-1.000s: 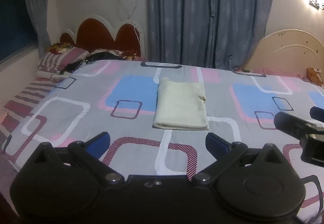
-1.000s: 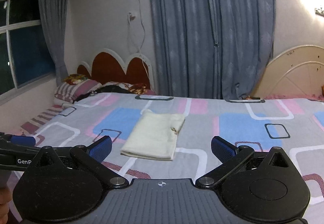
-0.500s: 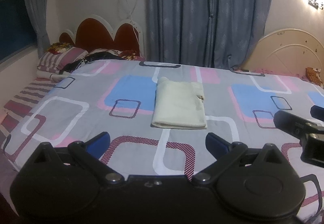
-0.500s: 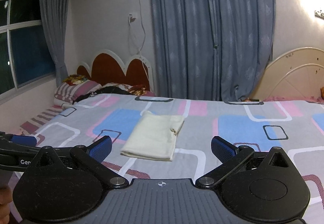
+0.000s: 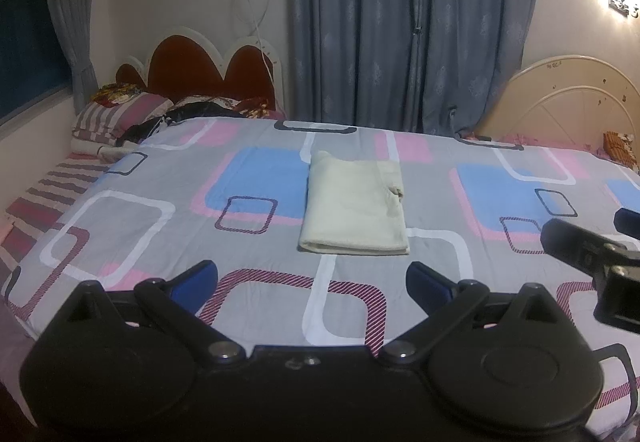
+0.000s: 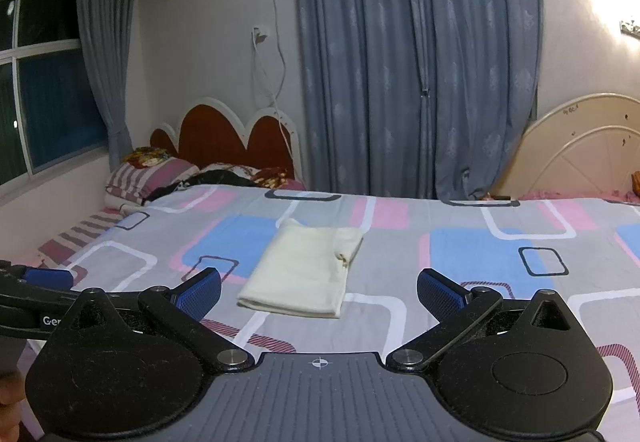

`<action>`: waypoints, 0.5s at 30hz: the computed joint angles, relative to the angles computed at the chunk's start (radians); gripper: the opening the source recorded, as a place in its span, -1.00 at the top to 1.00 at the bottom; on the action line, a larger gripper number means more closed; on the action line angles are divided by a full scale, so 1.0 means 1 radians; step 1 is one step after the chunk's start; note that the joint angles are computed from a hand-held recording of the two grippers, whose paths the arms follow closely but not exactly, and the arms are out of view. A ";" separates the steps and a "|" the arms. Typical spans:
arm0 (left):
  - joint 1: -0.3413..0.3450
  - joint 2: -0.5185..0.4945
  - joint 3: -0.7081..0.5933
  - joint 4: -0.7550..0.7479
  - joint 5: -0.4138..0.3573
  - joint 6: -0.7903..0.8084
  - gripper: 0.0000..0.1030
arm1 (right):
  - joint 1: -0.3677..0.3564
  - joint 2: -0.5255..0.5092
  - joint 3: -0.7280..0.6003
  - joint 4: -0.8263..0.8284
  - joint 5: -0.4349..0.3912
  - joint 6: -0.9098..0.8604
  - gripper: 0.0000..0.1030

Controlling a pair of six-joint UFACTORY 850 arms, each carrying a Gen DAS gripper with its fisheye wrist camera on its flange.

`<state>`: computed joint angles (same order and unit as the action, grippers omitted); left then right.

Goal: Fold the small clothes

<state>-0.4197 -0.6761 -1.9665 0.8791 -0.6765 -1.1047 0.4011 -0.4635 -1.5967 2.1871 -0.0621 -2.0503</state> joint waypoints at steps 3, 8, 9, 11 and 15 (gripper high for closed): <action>0.006 -0.002 -0.003 -0.005 0.006 0.012 -0.96 | 0.000 0.001 0.001 0.007 0.000 -0.008 -1.00; 0.010 -0.009 -0.014 -0.018 0.006 0.026 -0.96 | -0.001 -0.001 -0.002 -0.033 0.000 0.030 -1.00; 0.011 -0.010 -0.014 -0.018 0.005 0.026 -0.96 | -0.002 -0.002 -0.004 -0.072 0.000 0.068 -1.00; 0.012 -0.010 -0.015 -0.021 0.005 0.028 -0.96 | -0.004 -0.003 -0.005 -0.133 -0.004 0.127 -1.00; 0.013 -0.010 -0.014 -0.022 0.007 0.031 -0.96 | -0.007 -0.004 -0.006 -0.234 -0.008 0.226 -1.00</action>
<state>-0.4068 -0.6856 -1.9805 0.8573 -0.6691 -1.0739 0.3940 -0.4679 -1.6031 1.9527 -0.0706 -1.8239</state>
